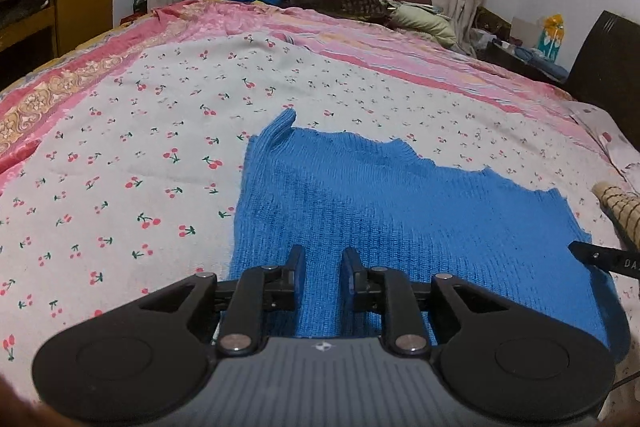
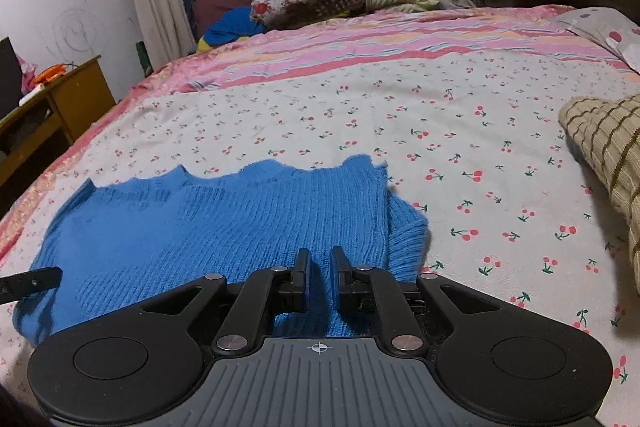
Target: Fold small clothes
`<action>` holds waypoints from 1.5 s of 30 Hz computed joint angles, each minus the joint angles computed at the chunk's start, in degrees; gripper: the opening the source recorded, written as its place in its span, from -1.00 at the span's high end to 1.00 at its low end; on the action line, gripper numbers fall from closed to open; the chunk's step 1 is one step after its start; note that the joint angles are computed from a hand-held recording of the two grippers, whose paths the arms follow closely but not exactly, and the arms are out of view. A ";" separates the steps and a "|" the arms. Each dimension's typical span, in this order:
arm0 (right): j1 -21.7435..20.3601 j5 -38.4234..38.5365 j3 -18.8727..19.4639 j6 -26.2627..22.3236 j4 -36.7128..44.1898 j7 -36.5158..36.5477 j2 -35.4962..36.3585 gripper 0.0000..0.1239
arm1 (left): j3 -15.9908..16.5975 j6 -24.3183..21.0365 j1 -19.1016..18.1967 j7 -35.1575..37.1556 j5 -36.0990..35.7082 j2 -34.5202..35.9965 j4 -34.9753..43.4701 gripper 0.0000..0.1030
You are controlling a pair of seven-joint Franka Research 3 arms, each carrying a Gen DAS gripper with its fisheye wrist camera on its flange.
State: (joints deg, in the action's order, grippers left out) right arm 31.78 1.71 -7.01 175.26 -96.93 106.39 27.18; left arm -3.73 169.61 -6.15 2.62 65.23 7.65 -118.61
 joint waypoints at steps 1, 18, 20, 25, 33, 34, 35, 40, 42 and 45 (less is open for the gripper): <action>0.01 -0.11 -0.06 0.22 -0.01 -0.13 0.14 0.82 | 0.02 0.17 0.06 0.16 -0.07 0.04 -0.08 0.47; 9.15 -3.89 -9.52 3.69 -5.48 5.14 -4.13 0.77 | -0.88 -2.54 -0.23 4.73 -3.54 -0.61 -0.28 0.46; 11.95 -5.66 -12.35 3.63 -6.55 7.36 -4.90 0.77 | -1.08 -2.91 -0.22 5.86 -4.37 -0.93 -0.59 0.46; 13.43 -9.30 -14.04 -2.04 -6.04 12.80 -4.88 0.77 | -1.41 -3.10 -0.07 8.59 -6.13 -1.26 -1.00 0.46; 15.96 -20.43 -16.55 -8.01 -3.01 22.12 -4.65 0.75 | -1.62 -1.86 0.49 13.55 -10.21 -1.58 -1.80 0.46; 15.89 -21.58 -16.31 -7.94 -3.10 23.06 -4.96 0.75 | -1.67 -1.58 0.63 14.48 -11.25 -1.68 -2.02 0.46; 16.04 -22.95 -16.31 -7.80 -3.12 24.37 -5.22 0.75 | -1.68 -1.31 0.71 15.11 -12.08 -1.76 -2.22 0.46; 13.49 -26.01 -12.04 -9.86 -2.22 25.99 -5.51 0.75 | -1.68 -0.24 0.97 18.16 -15.25 -2.10 -3.11 0.45; 11.67 -26.02 -9.43 -12.37 -1.02 25.25 -4.83 0.75 | -1.72 0.27 1.13 19.33 -16.71 -2.30 -3.55 0.45; 9.85 -27.26 -6.94 -14.47 -0.02 26.04 -4.37 0.75 | -1.73 0.83 1.29 20.94 -18.52 -2.48 -4.00 0.45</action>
State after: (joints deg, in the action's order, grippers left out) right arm 41.63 -25.55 -13.95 160.80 -96.95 132.43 22.81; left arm -5.46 170.44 -4.85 23.56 46.71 5.17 -122.62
